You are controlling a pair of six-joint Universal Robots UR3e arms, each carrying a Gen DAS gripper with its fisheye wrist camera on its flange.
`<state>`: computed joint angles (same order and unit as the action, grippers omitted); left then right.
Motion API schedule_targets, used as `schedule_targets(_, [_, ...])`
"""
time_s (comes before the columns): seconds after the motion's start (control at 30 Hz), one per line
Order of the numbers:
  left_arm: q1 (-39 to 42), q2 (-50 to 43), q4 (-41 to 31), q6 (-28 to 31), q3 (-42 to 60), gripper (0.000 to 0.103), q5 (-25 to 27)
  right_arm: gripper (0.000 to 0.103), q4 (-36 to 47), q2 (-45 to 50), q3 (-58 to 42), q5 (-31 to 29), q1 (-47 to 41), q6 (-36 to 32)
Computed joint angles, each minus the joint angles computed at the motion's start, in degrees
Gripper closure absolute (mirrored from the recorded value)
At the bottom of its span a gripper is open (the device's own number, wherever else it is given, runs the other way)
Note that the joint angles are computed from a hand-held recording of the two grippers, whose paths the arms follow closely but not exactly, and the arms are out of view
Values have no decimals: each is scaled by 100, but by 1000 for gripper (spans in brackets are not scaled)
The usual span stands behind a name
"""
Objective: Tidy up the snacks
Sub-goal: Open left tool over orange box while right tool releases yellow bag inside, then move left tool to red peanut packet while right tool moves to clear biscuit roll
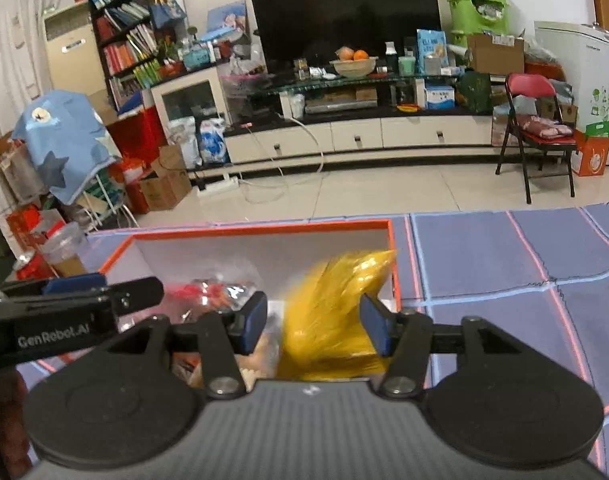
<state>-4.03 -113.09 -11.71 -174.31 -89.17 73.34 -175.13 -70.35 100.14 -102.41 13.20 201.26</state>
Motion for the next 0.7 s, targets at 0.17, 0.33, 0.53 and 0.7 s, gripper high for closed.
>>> schedule_targets(0.17, [1097, 1778, 473, 320, -2226, 36, -1098, 38, -498, -1435, 1523, -272, 75, -112])
schedule_targets(0.33, [2567, 3721, -505, 2400, -4136, 33, -2595, 33, -387, -3433, 3519, -541, 277, 294])
schedule_targets(0.53, [3600, 5207, -4015, 7042, -4851, 32, -3698, 28, 333, -4654, 4544, -790, 428, 82])
schedule_targets(0.7, [3401, 4555, -5307, 9205, -4206, 42, -3281, 23, 326, -5285, 5038, 77, -262, -311])
